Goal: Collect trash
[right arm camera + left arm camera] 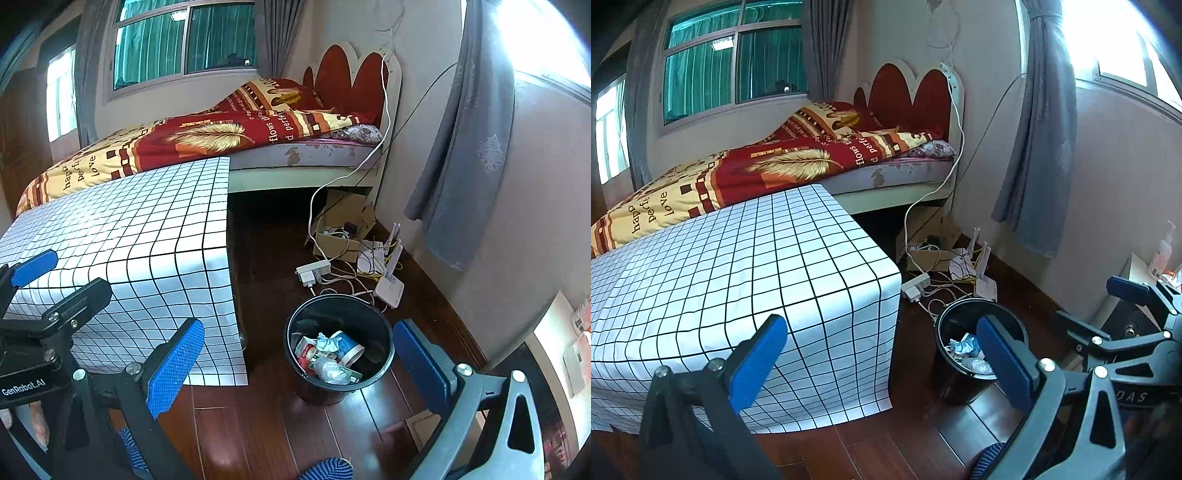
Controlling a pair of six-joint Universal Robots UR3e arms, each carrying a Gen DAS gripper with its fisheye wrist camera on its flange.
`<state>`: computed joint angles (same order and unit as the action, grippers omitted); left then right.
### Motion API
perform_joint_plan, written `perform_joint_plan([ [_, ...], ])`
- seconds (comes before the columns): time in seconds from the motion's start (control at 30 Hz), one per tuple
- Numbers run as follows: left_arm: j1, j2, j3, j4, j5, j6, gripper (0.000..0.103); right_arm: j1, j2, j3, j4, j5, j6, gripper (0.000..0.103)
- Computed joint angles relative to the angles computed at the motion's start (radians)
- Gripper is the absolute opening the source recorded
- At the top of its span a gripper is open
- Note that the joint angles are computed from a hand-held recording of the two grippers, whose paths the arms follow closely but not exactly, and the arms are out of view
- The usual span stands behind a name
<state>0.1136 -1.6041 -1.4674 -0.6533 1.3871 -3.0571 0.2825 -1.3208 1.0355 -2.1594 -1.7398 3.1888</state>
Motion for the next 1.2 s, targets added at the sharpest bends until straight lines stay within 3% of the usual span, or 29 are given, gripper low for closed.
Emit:
perform_joint_plan([
  [1.2, -0.011, -0.017, 0.013, 0.001, -0.002, 0.001, 0.103, -0.008, -0.003, 0.011, -0.008, 0.009, -0.005, 0.103],
])
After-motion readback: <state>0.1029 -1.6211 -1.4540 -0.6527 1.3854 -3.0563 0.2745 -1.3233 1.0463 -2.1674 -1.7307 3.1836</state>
